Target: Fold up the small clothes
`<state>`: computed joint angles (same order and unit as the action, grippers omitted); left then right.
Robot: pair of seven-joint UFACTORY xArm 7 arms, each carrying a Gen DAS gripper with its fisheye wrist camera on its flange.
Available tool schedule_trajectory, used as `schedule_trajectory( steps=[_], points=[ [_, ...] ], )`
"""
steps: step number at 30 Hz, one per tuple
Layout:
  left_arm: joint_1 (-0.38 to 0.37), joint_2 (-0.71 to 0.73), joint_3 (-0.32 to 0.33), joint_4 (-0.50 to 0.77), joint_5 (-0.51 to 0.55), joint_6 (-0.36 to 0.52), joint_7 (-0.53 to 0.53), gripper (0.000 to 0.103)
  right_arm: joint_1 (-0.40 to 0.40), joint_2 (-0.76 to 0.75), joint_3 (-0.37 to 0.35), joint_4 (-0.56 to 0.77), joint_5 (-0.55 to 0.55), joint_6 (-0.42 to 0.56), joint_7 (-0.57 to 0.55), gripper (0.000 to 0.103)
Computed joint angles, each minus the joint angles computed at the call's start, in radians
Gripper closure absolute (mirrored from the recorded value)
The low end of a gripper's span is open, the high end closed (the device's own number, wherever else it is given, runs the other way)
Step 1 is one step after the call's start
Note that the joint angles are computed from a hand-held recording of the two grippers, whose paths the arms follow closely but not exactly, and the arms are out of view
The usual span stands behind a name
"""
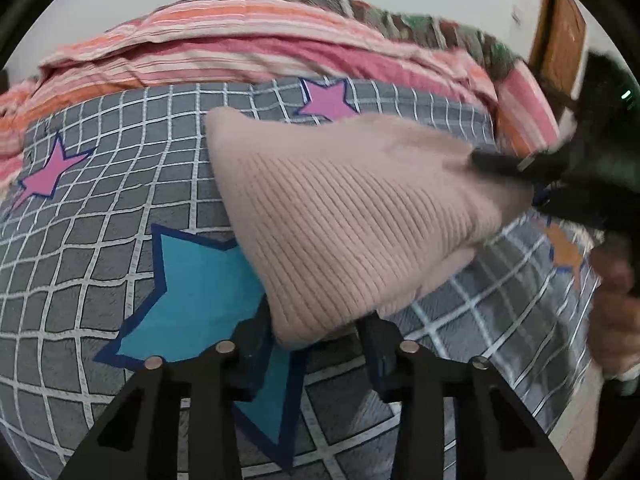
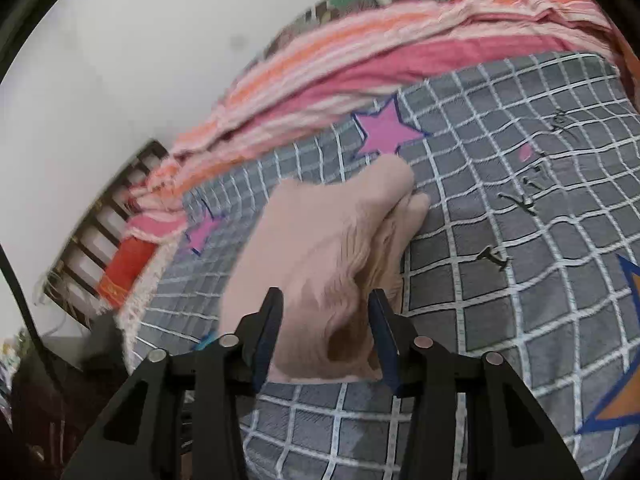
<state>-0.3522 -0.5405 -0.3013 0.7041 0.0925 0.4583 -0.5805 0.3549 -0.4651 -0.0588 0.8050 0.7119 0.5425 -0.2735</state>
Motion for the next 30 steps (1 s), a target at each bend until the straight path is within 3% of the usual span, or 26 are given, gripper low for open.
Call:
schedule_trajectory(
  steps=[1, 2, 3, 4, 6, 8, 11, 13, 14, 17, 20, 23, 25, 27, 30],
  points=[
    [0.000, -0.008, 0.004, -0.009, -0.003, -0.012, -0.003, 0.081, -0.005, 0.017, 0.017, 0.003, -0.016, -0.006, 0.017, 0.069],
    [0.012, -0.031, 0.006, -0.025, 0.003, -0.024, -0.012, 0.088, -0.014, 0.048, 0.032, 0.020, -0.046, 0.000, 0.034, 0.094],
    [-0.002, -0.038, 0.029, -0.040, -0.015, -0.051, 0.000, 0.089, -0.006, 0.059, 0.026, 0.028, -0.043, 0.007, 0.018, 0.095],
    [-0.027, -0.053, 0.065, -0.060, -0.047, -0.082, 0.020, 0.090, 0.006, 0.044, 0.018, 0.012, -0.021, -0.011, -0.014, 0.096],
    [-0.008, -0.097, 0.065, -0.088, -0.054, -0.091, 0.020, 0.091, 0.040, -0.016, 0.006, -0.043, 0.040, -0.103, -0.083, 0.097],
    [-0.028, -0.098, 0.084, -0.106, -0.077, -0.081, 0.045, 0.091, 0.059, -0.044, -0.007, -0.080, 0.047, -0.125, -0.112, 0.097],
    [-0.024, -0.086, 0.071, -0.123, -0.096, -0.090, 0.034, 0.089, 0.017, -0.003, 0.023, -0.108, -0.030, -0.099, -0.022, 0.097],
    [-0.052, -0.100, 0.093, -0.139, -0.133, -0.098, 0.038, 0.086, 0.034, -0.005, 0.009, -0.130, -0.007, -0.111, -0.022, 0.097],
    [-0.058, -0.109, 0.099, -0.143, -0.145, -0.094, 0.041, 0.082, 0.032, -0.022, 0.012, -0.141, -0.016, -0.117, -0.018, 0.094],
    [-0.012, -0.164, 0.055, -0.162, -0.122, -0.056, 0.000, 0.061, 0.010, -0.052, 0.037, -0.136, -0.082, -0.147, 0.015, 0.072],
    [-0.006, -0.235, 0.053, -0.200, -0.120, -0.047, -0.027, 0.057, -0.001, -0.025, 0.056, -0.099, -0.154, -0.214, 0.050, 0.070],
    [-0.012, -0.269, 0.072, -0.209, -0.132, -0.037, -0.033, 0.049, -0.034, 0.077, 0.079, -0.009, -0.228, -0.230, 0.141, 0.070],
    [-0.001, -0.272, 0.071, -0.196, -0.124, -0.028, -0.028, 0.048, -0.052, 0.139, 0.085, 0.041, -0.257, -0.210, 0.203, 0.071],
    [0.016, -0.259, 0.065, -0.170, -0.106, -0.021, -0.016, 0.048, -0.015, 0.179, 0.051, 0.066, -0.201, -0.185, 0.162, 0.089],
    [0.034, -0.218, 0.068, -0.127, -0.096, -0.035, -0.002, 0.048, 0.012, 0.118, 0.044, -0.018, -0.166, -0.301, 0.074, 0.091]
  ],
)
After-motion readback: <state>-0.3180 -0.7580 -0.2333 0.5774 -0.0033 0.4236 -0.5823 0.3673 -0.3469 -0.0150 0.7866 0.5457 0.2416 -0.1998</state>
